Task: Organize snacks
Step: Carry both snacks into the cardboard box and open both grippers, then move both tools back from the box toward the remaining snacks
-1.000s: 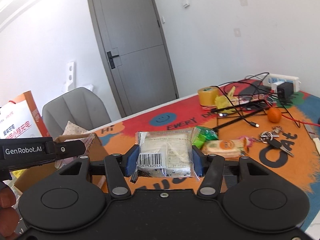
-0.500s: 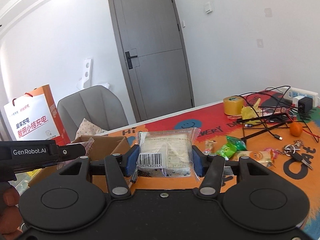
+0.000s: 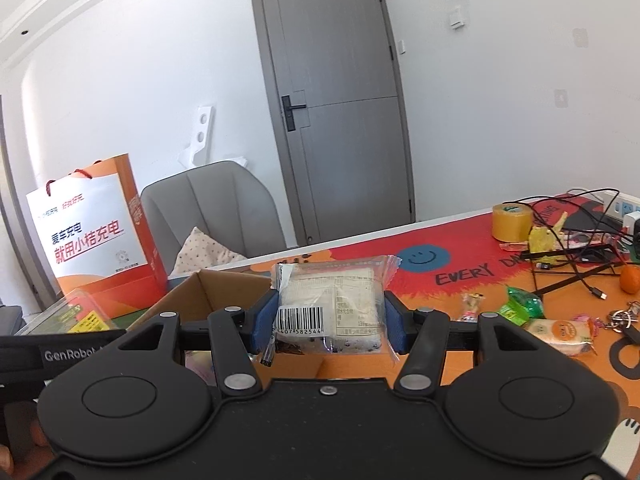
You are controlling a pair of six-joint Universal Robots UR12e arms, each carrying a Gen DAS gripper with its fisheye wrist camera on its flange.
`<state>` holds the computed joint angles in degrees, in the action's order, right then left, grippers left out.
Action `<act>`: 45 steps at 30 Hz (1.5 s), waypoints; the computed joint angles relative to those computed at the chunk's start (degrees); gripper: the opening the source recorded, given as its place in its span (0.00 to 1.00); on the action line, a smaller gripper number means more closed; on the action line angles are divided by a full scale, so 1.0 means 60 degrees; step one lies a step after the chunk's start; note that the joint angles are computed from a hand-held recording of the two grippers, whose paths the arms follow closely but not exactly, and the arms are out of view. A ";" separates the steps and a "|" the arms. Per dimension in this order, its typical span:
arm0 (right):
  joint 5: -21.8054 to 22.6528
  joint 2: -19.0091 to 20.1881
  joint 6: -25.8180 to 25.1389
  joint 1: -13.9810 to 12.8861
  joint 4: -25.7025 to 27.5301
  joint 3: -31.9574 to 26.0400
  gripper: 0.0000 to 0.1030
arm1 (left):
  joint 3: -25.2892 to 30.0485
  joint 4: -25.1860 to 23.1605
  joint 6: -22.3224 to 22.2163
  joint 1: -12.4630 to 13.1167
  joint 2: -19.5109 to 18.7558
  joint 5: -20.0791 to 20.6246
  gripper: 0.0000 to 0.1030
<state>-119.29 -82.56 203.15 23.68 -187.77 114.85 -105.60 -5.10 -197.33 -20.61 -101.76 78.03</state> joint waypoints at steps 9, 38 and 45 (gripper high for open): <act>0.0419 0.0113 -0.0084 0.0129 0.0162 -0.0214 0.53 | -0.0289 0.0434 -0.0478 0.0235 0.0223 0.0309 0.55; 0.0457 -0.0142 0.0597 0.0011 0.0189 0.0096 0.97 | -0.0323 0.0588 -0.0264 0.0096 0.0230 0.0665 0.90; 0.0293 -0.0477 0.0931 -0.0105 0.0227 0.0491 1.00 | -0.0178 0.0444 -0.0098 -0.0172 0.0145 0.0751 0.92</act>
<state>-117.53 -85.42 208.74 23.05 -186.41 117.80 -106.66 -2.44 -197.92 -21.64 -100.88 82.53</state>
